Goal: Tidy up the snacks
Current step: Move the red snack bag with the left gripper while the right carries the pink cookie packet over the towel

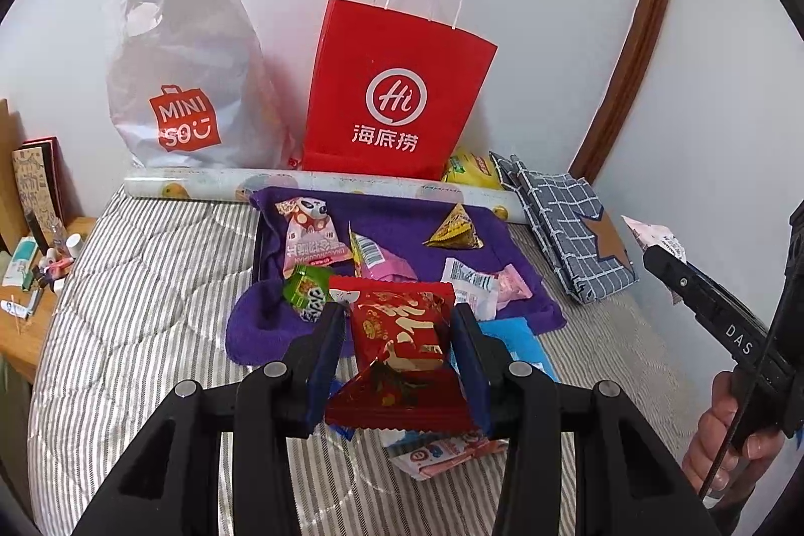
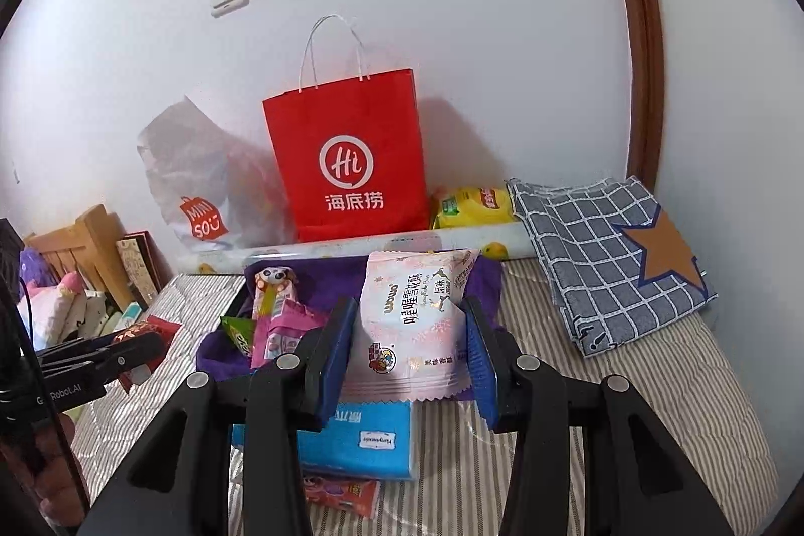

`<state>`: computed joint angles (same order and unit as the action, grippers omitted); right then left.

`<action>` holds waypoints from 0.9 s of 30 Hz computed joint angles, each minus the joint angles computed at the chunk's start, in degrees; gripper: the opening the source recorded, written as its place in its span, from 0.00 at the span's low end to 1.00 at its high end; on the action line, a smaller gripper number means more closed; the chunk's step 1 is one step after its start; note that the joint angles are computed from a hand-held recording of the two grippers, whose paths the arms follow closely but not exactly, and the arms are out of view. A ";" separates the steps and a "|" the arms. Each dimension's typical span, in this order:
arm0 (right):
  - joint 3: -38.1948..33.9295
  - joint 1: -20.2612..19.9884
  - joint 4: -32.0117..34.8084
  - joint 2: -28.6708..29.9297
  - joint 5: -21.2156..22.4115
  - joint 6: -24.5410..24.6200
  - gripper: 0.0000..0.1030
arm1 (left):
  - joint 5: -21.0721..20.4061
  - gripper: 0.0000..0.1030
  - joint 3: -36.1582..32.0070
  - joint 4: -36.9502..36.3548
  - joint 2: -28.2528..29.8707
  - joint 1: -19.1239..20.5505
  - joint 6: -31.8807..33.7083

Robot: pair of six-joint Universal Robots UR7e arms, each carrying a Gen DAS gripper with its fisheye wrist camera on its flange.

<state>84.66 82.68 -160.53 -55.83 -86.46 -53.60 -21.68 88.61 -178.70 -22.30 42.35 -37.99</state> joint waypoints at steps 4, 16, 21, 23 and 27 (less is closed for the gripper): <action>-0.78 0.36 -0.43 0.36 -0.02 -0.17 0.41 | -0.06 0.40 -0.57 -0.25 0.03 0.23 1.04; -3.75 1.22 0.55 2.09 -0.84 1.12 0.41 | 0.01 0.40 -1.08 -1.19 -0.77 0.60 2.84; -4.91 1.60 1.08 3.12 -1.13 1.52 0.41 | 0.46 0.40 -0.43 0.24 -1.90 0.86 1.67; -5.38 1.78 1.51 3.56 -1.32 1.58 0.41 | 0.99 0.40 -0.35 0.76 -2.31 0.92 1.69; -6.94 2.18 1.79 5.00 -1.33 1.72 0.41 | 2.06 0.40 -0.45 1.53 -2.82 1.21 1.57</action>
<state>77.72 84.86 -158.73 -50.83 -87.78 -51.88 -19.62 88.16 -177.16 -25.12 43.56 -36.42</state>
